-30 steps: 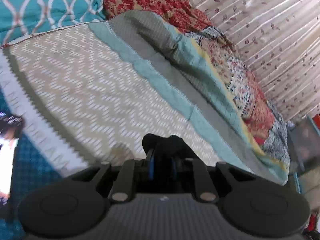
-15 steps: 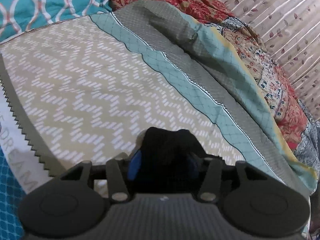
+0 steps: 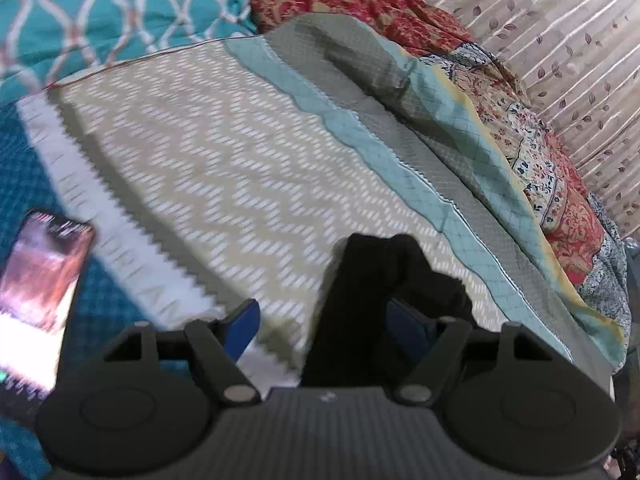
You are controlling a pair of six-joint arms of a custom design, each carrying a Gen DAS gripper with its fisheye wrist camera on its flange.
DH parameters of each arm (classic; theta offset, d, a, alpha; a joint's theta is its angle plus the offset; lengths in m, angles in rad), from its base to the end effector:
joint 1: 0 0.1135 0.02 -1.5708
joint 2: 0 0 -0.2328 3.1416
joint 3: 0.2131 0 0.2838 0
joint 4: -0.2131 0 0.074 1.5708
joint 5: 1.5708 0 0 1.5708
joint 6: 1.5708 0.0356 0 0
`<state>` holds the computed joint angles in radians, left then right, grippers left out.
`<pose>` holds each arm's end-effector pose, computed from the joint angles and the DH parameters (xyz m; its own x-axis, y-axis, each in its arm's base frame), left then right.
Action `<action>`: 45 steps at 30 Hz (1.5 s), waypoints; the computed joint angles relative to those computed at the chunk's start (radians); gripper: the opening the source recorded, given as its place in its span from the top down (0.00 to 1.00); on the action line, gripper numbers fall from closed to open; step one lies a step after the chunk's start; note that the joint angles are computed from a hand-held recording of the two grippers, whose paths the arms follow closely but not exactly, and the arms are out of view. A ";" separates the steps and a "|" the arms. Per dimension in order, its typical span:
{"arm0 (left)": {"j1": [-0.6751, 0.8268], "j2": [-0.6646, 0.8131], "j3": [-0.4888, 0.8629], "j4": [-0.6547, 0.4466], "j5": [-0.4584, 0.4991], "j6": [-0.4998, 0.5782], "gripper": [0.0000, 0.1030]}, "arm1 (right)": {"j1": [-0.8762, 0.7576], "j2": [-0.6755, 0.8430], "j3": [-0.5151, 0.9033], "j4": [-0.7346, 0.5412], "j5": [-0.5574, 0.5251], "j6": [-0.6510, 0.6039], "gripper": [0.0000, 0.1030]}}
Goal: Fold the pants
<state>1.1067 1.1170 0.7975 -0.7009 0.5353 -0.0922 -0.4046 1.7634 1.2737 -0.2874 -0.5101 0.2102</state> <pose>0.1303 0.2198 0.2034 -0.3201 -0.8163 -0.4808 -0.6821 0.5508 -0.4811 0.3860 -0.1464 0.1908 -0.6255 0.4660 -0.6258 0.1575 0.8610 0.4836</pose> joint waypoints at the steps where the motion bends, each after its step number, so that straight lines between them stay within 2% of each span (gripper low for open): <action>1: 0.029 -0.014 -0.006 -0.033 0.021 0.031 0.29 | -0.006 -0.040 -0.039 -0.002 -0.035 -0.015 0.44; 6: 0.118 -0.112 -0.078 -0.210 0.057 0.225 0.26 | -0.045 -0.265 -0.216 -0.129 -0.239 -0.154 0.44; 8: 0.152 -0.140 -0.105 -0.275 0.060 0.285 0.26 | -0.047 -0.350 -0.272 -0.226 -0.297 -0.243 0.44; 12: 0.293 -0.130 -0.127 -0.396 0.150 0.414 0.21 | -0.008 -0.536 -0.386 -0.457 -0.376 -0.435 0.44; 13: 0.318 -0.120 -0.131 -0.417 0.167 0.441 0.23 | 0.014 -0.580 -0.412 -0.499 -0.380 -0.469 0.44; 14: 0.334 -0.111 -0.136 -0.437 0.173 0.466 0.29 | 0.045 -0.636 -0.446 -0.543 -0.381 -0.506 0.44; 16: 0.363 -0.087 -0.140 -0.498 0.198 0.561 0.82 | 0.130 -0.740 -0.502 -0.596 -0.363 -0.532 0.44; 19: 0.463 -0.136 -0.137 -0.623 0.235 0.757 0.89 | 0.292 -0.894 -0.582 -0.630 -0.342 -0.472 0.44; 22: 0.638 -0.137 -0.090 -0.782 0.250 1.060 0.88 | 0.467 -1.022 -0.651 -0.614 -0.340 -0.336 0.44; 24: 0.678 -0.105 -0.099 -0.759 0.198 1.086 0.87 | 0.584 -1.059 -0.683 -0.593 -0.329 -0.275 0.44; 26: 0.660 -0.089 -0.154 -0.658 0.117 1.016 0.79 | 0.745 -1.062 -0.720 -0.541 -0.226 -0.197 0.44; 27: 0.675 -0.089 -0.177 -0.636 0.114 1.015 0.76 | 0.821 -1.039 -0.727 -0.528 -0.152 -0.160 0.44; 29: 0.717 -0.120 -0.194 -0.660 0.140 1.073 0.72 | 0.925 -0.996 -0.745 -0.507 -0.042 -0.119 0.43; 30: 0.725 -0.154 -0.205 -0.662 0.143 1.093 0.67 | 0.956 -1.042 -0.773 -0.493 -0.007 -0.109 0.43; 31: 0.730 -0.193 -0.219 -0.658 0.140 1.110 0.56 | 1.003 -1.081 -0.787 -0.480 0.038 -0.099 0.43; 33: 0.757 -0.213 -0.232 -0.660 0.134 1.133 0.47 | 1.038 -1.079 -0.770 -0.487 0.074 -0.120 0.43; 35: 0.777 -0.158 -0.215 -0.677 0.146 1.150 0.43 | 1.033 -1.050 -0.752 -0.479 0.073 -0.122 0.43; 37: 0.790 -0.103 -0.203 -0.700 0.153 1.143 0.31 | 1.035 -1.022 -0.741 -0.470 0.077 -0.113 0.43; 39: 0.800 -0.059 -0.192 -0.718 0.154 1.153 0.30 | 1.051 -1.057 -0.758 -0.486 0.094 -0.111 0.43; 41: 0.828 -0.040 -0.189 -0.741 0.151 1.202 0.30 | 1.097 -1.042 -0.752 -0.450 0.115 -0.079 0.44; 43: 0.848 -0.014 -0.176 -0.776 0.164 1.249 0.30 | 1.018 -1.134 -0.756 -0.554 0.070 -0.134 0.44; 45: 0.873 0.019 -0.161 -0.818 0.179 1.299 0.30 | 1.009 -1.089 -0.703 -0.511 0.060 -0.120 0.44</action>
<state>1.9794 1.1356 0.6367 -1.5193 0.7147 1.2071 0.6049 0.6746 0.5704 -0.7980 -0.4503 0.0906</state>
